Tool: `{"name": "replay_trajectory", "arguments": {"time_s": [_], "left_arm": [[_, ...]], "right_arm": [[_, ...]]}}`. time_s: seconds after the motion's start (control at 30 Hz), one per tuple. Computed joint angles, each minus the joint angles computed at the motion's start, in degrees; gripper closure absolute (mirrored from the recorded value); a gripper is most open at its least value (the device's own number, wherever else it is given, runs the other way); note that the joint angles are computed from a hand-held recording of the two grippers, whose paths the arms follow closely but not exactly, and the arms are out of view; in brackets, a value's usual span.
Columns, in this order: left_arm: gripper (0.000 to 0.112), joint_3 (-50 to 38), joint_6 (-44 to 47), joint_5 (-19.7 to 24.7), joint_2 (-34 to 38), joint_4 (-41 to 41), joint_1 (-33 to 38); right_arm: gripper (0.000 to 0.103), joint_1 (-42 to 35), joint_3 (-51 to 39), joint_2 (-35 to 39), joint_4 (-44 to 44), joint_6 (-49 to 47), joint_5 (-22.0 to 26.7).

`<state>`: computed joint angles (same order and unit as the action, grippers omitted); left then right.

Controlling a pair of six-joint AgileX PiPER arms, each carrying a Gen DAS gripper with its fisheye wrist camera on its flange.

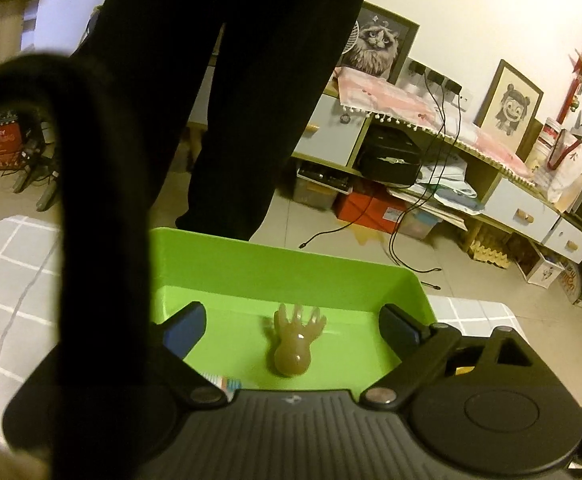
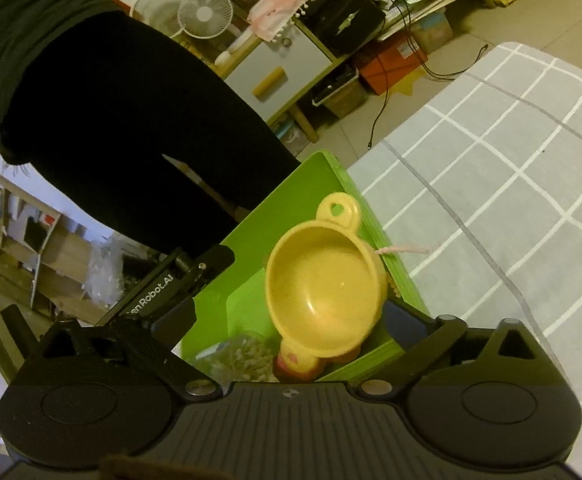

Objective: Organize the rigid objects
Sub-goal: 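Lower the yellow pot into the green bin and open the right tool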

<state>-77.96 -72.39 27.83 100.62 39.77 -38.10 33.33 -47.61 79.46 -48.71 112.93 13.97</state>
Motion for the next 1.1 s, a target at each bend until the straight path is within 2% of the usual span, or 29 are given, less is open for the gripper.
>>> {"name": "replay_trajectory", "arguments": {"time_s": [0.47, 0.77, 1.1], "left_arm": [[0.045, 7.1, 1.3, 3.8, -9.0, -1.9, -2.6], [0.045, 12.2, 3.8, 9.3, -15.0, -4.7, -6.0], [0.04, 17.9, 7.9, 12.8, -22.4, -11.5, -6.7]], "right_arm": [[0.004, 3.1, 1.1, -7.0, 1.4, -2.2, 7.3], [0.004, 6.0, 0.9, -10.7, 4.6, -9.4, 14.9], [0.003, 8.8, 0.8, -14.4, 10.0, -19.6, 23.4]]}}
